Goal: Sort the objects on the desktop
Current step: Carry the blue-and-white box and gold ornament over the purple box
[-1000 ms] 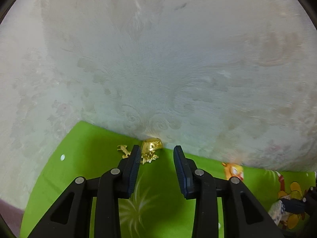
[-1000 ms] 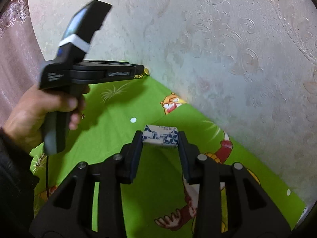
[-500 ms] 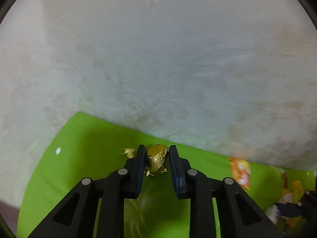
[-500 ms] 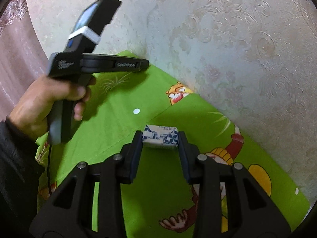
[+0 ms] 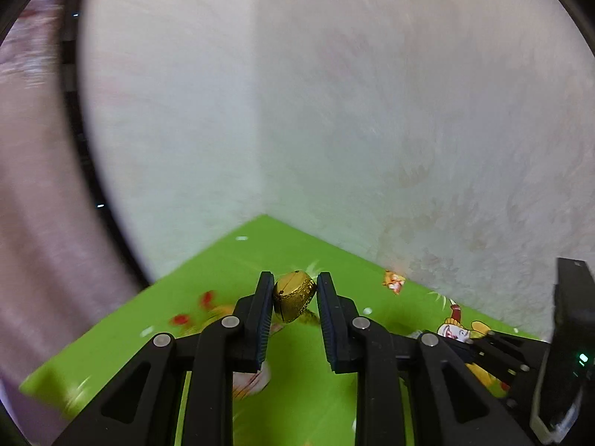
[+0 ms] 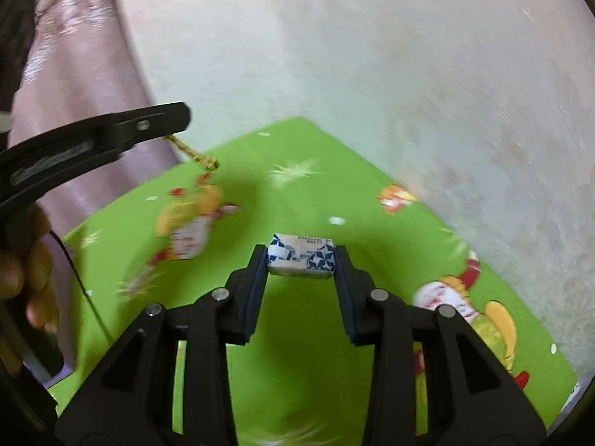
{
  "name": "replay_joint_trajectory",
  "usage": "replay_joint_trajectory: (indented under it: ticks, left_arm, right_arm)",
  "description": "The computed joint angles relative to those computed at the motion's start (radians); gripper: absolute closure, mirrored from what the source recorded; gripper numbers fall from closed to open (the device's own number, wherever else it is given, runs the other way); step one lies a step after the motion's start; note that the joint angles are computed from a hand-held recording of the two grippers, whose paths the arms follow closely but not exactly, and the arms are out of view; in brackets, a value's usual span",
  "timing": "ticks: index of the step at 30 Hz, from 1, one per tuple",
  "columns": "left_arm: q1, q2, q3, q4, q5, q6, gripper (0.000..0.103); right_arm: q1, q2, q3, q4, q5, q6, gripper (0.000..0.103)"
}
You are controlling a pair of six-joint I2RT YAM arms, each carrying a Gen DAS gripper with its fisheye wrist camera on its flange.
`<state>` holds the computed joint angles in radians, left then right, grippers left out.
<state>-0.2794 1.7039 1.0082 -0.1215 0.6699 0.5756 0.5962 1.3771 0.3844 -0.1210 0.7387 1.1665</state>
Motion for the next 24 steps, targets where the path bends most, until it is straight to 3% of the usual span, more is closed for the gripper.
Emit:
replay_joint_trajectory:
  ticks: [4,9,16,20,24]
  left_arm:
    - [0.243,-0.134,-0.083,-0.014,0.068,-0.008,0.079]
    - [0.53,-0.136,-0.054,-0.054,0.125,-0.002,0.079]
    - [0.792,-0.004,0.033,0.006,0.028,-0.013,0.079]
    - [0.863,0.088,0.077,0.046,-0.034,-0.02,0.079]
    - [0.923,0.109,0.099,0.021,-0.04,0.011,0.079]
  right_arm:
    - [0.078,0.071,0.124,-0.002,0.026,-0.055,0.065]
    - [0.176,0.193,0.319,-0.002,0.03,-0.161,0.065]
    - [0.249,0.417,0.612,0.05,-0.047,-0.35,0.065]
    - [0.278,0.592,0.834,0.004,-0.108,-0.438,0.064]
    - [0.297,0.737,1.022,-0.064,-0.13,-0.488,0.065]
